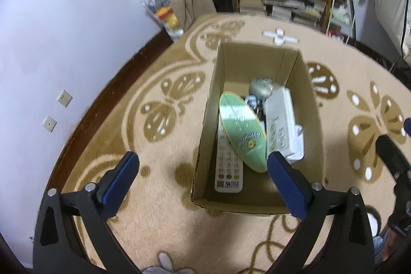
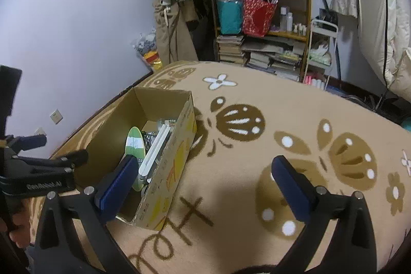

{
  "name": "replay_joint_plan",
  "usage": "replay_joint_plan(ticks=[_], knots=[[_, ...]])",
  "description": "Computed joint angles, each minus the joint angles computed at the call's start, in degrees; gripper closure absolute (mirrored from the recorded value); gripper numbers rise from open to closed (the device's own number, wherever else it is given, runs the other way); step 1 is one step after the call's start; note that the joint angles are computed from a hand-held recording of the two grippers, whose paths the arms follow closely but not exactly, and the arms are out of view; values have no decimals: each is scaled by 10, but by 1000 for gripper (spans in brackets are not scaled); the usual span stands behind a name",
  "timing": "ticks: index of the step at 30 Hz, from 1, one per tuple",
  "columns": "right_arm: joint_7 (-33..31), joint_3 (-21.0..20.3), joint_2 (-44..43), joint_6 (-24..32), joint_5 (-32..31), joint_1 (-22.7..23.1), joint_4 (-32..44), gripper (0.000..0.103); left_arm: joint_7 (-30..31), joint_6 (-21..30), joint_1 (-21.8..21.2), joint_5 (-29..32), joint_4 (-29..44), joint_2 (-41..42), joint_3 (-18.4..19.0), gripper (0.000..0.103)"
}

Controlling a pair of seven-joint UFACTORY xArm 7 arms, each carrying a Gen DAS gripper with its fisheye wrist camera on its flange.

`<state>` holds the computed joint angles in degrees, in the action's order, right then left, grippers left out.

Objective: Organize rigid objects

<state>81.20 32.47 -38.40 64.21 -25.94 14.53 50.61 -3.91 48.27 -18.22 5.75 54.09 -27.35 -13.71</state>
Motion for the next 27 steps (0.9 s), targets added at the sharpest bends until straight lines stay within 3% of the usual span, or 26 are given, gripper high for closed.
replay_joint_plan(ticks=[11, 27], knots=[[1, 30, -25, 56, 4, 2, 26, 0, 31, -63, -17, -39, -56, -97, 16, 3], [12, 92, -73, 116, 8, -24, 47, 0, 61, -59, -23, -70, -116, -206, 21, 3]])
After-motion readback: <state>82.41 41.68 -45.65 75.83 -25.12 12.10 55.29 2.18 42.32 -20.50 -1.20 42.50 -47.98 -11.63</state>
